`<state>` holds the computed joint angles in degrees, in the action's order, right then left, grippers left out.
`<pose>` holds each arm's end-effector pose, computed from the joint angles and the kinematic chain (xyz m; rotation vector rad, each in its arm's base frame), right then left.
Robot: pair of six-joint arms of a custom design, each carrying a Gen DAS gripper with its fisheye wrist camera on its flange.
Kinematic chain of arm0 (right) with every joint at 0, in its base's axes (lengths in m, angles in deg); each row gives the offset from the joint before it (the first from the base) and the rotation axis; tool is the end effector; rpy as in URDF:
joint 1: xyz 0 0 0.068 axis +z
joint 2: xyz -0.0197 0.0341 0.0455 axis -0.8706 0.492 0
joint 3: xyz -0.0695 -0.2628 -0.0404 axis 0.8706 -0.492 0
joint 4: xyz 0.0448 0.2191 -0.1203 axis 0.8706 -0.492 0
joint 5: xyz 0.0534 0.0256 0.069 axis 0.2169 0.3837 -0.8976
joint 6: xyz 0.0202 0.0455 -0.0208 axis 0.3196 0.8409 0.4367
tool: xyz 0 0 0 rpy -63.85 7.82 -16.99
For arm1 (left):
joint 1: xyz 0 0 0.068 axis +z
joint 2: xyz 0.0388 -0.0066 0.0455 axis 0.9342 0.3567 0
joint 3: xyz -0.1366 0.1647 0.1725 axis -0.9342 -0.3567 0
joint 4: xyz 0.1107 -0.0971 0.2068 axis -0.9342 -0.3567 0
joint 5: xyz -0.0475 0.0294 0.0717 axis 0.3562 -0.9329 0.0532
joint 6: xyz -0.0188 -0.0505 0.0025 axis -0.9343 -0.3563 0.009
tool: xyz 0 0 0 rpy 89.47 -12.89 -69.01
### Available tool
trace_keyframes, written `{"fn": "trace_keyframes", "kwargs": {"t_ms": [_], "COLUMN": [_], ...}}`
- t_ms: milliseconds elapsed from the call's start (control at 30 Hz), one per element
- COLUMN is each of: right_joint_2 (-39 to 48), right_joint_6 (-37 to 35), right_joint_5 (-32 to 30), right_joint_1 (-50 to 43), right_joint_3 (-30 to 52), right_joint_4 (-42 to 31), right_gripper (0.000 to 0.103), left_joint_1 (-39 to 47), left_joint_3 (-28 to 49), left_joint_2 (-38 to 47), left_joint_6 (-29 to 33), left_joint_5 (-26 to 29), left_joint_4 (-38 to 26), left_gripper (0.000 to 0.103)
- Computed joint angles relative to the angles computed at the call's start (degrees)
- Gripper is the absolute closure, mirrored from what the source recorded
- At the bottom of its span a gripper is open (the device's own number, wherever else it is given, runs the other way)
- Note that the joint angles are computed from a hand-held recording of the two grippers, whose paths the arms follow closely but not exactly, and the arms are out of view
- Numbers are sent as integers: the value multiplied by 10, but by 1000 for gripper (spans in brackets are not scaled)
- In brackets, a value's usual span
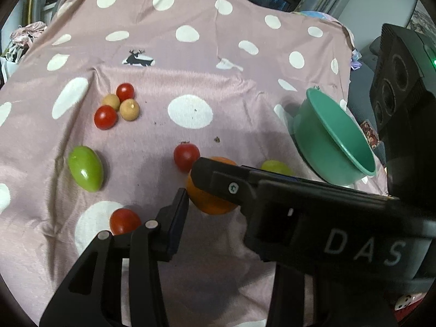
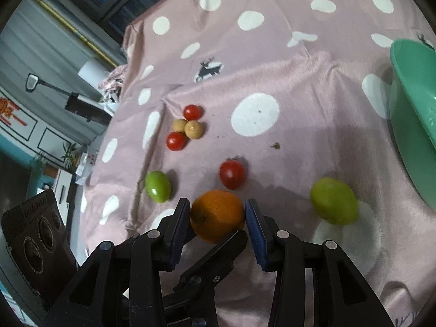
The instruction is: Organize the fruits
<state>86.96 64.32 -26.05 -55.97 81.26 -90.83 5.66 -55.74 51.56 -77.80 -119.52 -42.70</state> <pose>0.1981 0.0357 0.1355 -0.5479 2.6047 0.7718 0.1254 -0.2112 0.1058 -0.2868 2.4013 -0.3856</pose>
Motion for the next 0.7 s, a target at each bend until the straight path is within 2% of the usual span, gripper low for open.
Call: {"fn": "trace_keyframes", "kwargs": {"t_ms": [300,700], "right_joint_2": [-75,-185], "right_joint_6": [32,10], "right_joint_5": [16,-24], "right_joint_1": [32,14], "right_joint_3": [-22,-26], "right_joint_4": [8,-54], "right_gripper": [58,58], "left_joint_1": [-21,-82], "left_joint_3": [3,16], "left_joint_2": [-28,-100], "left_joint_6": [-16,-55], "left_joint_5": [-47,-131], "left_joint_4": [-44,-130], "left_gripper": [61,61]}}
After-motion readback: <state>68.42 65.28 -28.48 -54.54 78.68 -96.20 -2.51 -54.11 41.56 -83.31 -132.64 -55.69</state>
